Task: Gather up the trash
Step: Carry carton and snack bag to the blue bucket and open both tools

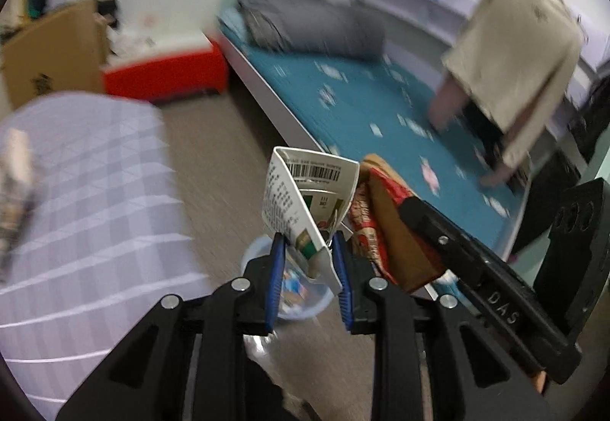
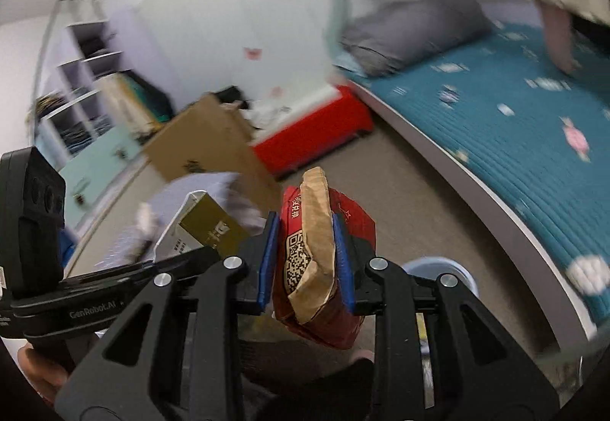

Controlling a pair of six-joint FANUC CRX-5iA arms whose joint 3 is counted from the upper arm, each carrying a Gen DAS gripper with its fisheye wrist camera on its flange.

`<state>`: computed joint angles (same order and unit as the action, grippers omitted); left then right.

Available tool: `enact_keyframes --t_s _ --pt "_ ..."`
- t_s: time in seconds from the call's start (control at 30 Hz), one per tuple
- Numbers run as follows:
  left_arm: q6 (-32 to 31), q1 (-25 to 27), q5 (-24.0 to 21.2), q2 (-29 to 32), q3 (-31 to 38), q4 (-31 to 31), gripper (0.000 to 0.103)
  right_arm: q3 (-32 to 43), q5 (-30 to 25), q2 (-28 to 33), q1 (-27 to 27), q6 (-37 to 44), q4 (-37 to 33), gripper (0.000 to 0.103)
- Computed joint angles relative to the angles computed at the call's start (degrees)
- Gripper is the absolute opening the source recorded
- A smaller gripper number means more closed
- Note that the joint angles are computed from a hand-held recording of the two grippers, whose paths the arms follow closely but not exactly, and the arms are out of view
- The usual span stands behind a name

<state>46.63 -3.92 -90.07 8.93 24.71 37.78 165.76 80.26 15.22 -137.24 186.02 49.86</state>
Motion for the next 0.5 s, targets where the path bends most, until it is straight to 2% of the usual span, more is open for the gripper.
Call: enact_keyframes --t_s 0.2,0.43,0.5 --pt "2.5 -8.55 0.79 3.49 -1.97 -9.05 0.024 11.11 -1.55 5.43 -5.89 -4.73 -5.54 0.028" --pt "6.03 -13.61 1.4 10.23 1.29 -14.91 0.025 18.81 -6.33 7.94 -14.05 -5.75 -10.86 0.028" --pt "6.9 -14.5 1.16 11.76 2.78 -15.62 0.029 20.25 -6.56 8.39 -14.76 -6.8 -10.88 0.028"
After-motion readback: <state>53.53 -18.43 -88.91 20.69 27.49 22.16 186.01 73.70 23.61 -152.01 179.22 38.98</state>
